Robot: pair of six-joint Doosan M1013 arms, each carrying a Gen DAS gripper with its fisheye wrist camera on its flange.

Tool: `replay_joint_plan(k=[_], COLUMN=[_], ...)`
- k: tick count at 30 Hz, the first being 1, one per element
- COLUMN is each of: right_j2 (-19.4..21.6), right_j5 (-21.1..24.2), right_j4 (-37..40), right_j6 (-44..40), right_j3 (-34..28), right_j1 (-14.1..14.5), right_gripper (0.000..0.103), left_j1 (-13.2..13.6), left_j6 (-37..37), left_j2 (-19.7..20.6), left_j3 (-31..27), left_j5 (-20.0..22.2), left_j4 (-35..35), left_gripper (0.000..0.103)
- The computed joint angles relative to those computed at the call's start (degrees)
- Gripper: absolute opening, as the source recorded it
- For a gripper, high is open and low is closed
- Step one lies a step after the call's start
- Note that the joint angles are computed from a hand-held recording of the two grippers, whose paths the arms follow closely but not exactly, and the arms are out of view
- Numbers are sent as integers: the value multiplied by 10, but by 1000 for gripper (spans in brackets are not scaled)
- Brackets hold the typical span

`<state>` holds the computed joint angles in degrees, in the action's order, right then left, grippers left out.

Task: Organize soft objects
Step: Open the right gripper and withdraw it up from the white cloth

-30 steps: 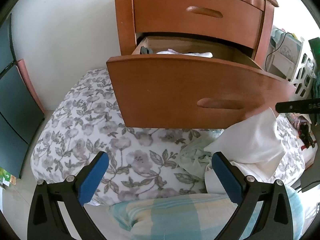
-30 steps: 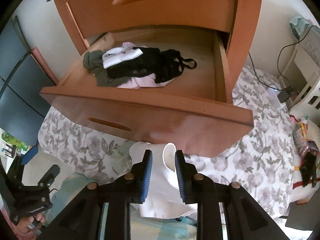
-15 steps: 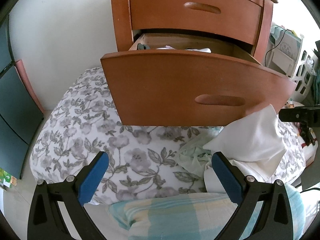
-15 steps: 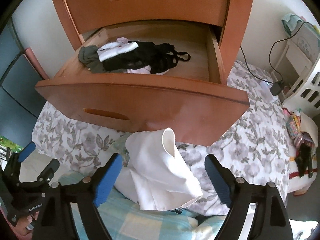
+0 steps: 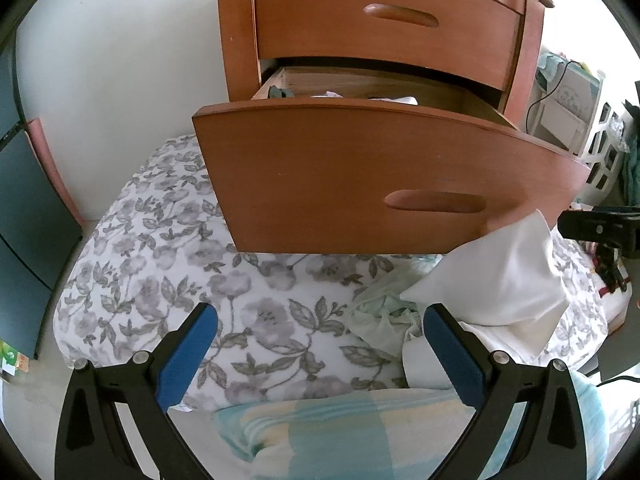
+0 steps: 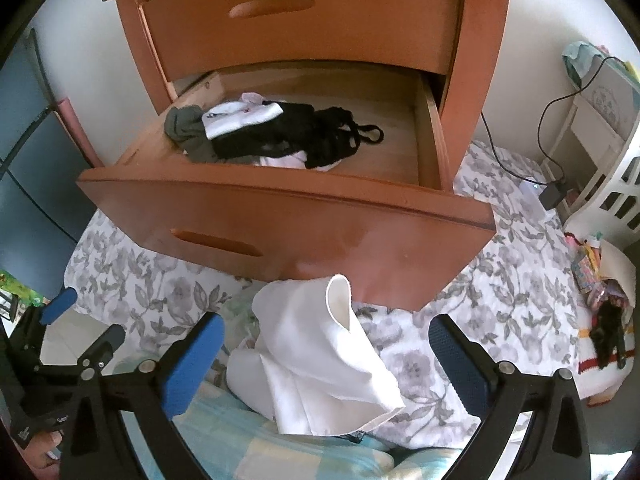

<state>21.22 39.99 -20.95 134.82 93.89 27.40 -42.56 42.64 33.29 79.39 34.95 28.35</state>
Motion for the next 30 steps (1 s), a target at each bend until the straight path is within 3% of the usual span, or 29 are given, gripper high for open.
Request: replay_joint_plan(k=[9, 19, 30], right_j2=[2, 8, -6], right_j5=[-5, -4, -18], right_j4=[-12, 24, -36], right_j6=[9, -39, -9], right_j3=[0, -13, -39], right_j1=[1, -2, 0], right_gripper=[103, 103, 103], left_j1=[4, 10, 15], left_j6=[4, -15, -55], left_j2=[3, 9, 20], left_j3=[-1, -4, -7], left_j5=[-12, -33, -59], left_j4=[-11, 2, 43], left_gripper=[102, 102, 102])
